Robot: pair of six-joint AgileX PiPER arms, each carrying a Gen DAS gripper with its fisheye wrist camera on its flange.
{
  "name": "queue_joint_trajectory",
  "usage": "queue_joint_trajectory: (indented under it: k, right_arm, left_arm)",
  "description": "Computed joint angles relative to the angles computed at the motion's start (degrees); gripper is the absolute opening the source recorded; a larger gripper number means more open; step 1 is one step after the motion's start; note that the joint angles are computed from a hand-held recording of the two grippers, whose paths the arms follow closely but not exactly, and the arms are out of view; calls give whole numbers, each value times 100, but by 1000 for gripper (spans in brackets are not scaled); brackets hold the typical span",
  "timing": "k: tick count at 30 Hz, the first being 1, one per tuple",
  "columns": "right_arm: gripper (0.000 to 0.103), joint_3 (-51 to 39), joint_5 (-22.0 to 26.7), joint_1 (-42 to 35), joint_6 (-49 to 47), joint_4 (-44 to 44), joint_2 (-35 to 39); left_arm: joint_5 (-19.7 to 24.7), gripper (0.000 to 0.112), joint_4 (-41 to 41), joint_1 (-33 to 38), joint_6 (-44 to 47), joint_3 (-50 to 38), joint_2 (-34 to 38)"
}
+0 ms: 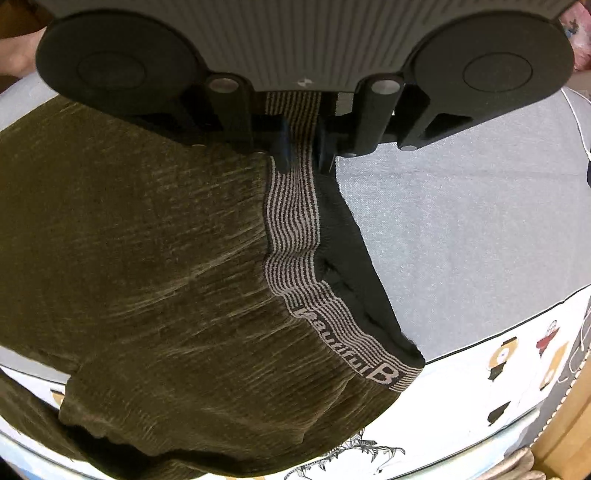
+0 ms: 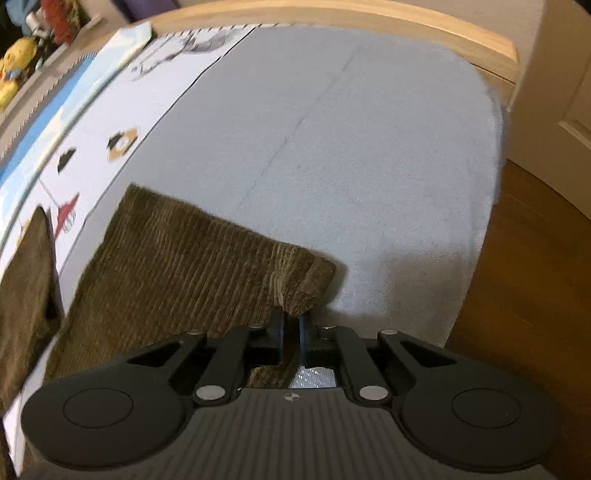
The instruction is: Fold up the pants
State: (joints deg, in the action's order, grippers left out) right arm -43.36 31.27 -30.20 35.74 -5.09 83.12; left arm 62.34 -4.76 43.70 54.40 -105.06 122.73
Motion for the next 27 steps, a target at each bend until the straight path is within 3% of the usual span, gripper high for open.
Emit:
queue_joint_trajectory:
  k: [2,6,13,15,19,23,25,27]
  right_arm:
    - [8,-101,119,220,334,-365,26]
    - [9,-156,320,584,869,-963,-192]
    - [11,-113,470,1100,1759,-1872,-583]
    - [22,-118,702,1223,2396,-2295,-640]
    - [25,-68,1322,1510,3983,-3547,-729]
    - [25,271,648,1410,4711,-4154,-1142]
    - [27,399,315,1586,5035,-4758,-1270]
    - [34,318,442,1939,5112,-5220,-1195]
  left_arm:
    - [151,22,-150,77,-40,-363,146]
    - [7,39,-754,208,-120,-514,40]
    - [-684,51,-1653,111,-81,14,-488]
    - [-865,57,-1912,66,24,217,-641]
    - [-1404,70,-2591,-28,521,837,-1063]
    - [-1902,70,-3304,-194,1187,1436,-1380]
    - [-1920,70,-3451,-258,1321,1598,-1506]
    - [-1823,70,-3386,-360,1191,1601,-1537]
